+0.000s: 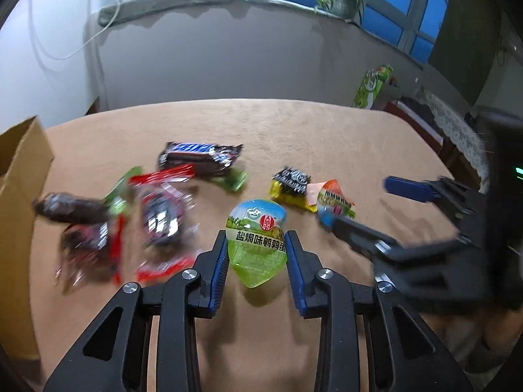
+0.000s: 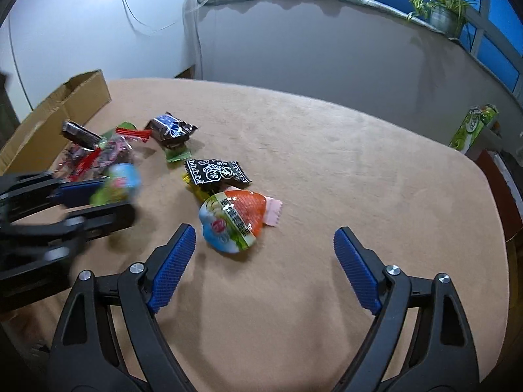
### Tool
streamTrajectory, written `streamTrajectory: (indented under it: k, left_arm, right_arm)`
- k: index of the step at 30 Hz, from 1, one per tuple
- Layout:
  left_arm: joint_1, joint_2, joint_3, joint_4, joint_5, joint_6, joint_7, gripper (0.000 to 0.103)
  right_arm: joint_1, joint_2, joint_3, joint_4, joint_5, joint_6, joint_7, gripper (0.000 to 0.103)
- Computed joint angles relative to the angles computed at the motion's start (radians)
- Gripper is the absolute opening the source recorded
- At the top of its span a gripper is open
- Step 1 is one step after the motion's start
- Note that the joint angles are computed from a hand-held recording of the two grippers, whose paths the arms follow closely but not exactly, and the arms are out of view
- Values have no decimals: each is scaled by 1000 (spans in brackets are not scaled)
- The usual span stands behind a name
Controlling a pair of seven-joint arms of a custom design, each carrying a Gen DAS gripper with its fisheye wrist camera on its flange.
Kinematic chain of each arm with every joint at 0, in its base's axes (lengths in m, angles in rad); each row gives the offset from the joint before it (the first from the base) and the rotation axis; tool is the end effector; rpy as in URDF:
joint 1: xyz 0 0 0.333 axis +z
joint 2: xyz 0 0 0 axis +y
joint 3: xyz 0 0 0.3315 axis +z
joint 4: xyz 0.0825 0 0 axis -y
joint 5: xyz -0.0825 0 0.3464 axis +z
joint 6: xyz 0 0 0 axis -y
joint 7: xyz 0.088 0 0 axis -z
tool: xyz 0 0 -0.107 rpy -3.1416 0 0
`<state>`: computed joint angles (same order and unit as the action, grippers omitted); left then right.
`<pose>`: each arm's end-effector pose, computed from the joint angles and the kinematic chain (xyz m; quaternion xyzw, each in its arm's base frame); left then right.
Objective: Organize snacks
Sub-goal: 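Grasp the green jelly cup with the left tool while the right grasps the orange egg packet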
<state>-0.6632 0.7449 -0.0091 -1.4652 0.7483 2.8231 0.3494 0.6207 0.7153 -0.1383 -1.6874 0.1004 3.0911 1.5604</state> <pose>0.5575 -0.4850 0.3329 -0.6311 0.6912 -0.3118 0.1634 0.6226 0.3408 0.3059 -0.7987 0.4953 -0.1931 0.2820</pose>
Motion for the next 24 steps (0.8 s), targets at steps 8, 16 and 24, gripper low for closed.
streamTrajectory:
  k: [8, 16, 24]
  left_arm:
    - [-56, -117, 83, -164, 172, 38, -197, 32]
    - [-21, -179, 62, -249, 326, 67, -356, 32]
    - [-11, -257, 41, -339, 529, 51, -563, 32]
  right_arm:
    - [31, 61, -32, 95, -31, -65, 52, 53]
    - [92, 21, -93, 15, -59, -38, 140, 28]
    - [183, -74, -167, -199, -25, 82, 195, 23]
